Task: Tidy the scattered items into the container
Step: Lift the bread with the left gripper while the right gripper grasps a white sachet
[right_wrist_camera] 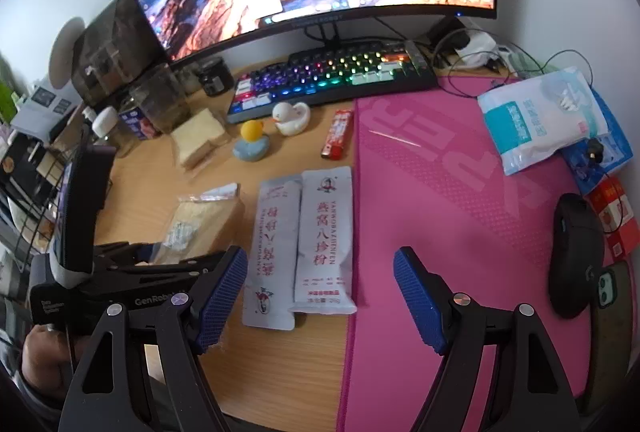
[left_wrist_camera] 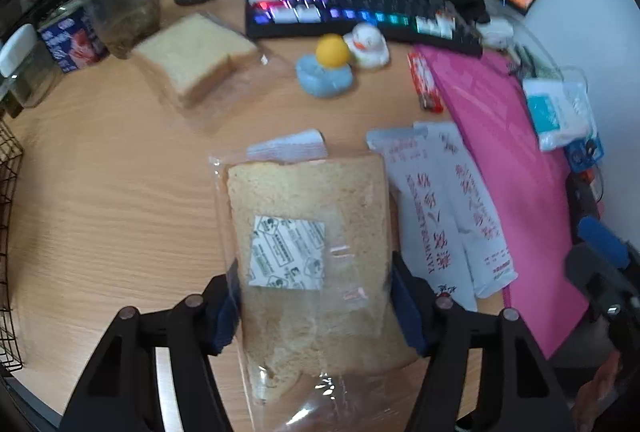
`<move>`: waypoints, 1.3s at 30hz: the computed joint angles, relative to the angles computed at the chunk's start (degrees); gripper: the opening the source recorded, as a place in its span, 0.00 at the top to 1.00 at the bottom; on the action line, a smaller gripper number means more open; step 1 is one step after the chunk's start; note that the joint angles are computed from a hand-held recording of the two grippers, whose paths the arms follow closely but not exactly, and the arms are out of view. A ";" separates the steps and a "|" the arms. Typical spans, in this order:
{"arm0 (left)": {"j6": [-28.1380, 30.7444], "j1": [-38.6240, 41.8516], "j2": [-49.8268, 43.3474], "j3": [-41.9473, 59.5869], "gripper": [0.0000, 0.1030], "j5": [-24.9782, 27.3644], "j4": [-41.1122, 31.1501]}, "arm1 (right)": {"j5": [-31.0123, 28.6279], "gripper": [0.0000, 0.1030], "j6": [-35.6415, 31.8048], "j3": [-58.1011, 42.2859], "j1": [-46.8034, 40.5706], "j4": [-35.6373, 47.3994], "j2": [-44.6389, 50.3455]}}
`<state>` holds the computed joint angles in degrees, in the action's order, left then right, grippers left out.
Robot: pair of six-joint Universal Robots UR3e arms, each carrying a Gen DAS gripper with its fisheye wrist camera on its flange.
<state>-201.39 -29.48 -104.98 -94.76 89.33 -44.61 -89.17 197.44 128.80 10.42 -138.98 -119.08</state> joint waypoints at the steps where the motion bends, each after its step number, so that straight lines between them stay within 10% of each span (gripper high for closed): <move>1: -0.11 0.04 1.01 -0.35 0.31 0.70 0.17 | -0.15 0.26 0.09 -0.16 0.18 -0.17 0.40; 17: 6.07 10.94 22.27 -12.50 0.31 -0.65 -3.10 | -5.22 0.26 3.84 -8.39 10.17 -15.18 26.37; 39: 12.79 21.06 28.38 -18.42 0.31 -7.59 -3.55 | -13.39 0.43 3.92 -23.01 17.00 -10.73 42.55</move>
<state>-188.60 -8.42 -76.60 -113.18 81.74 -48.16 -102.56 201.36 105.79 27.42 -149.71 -76.53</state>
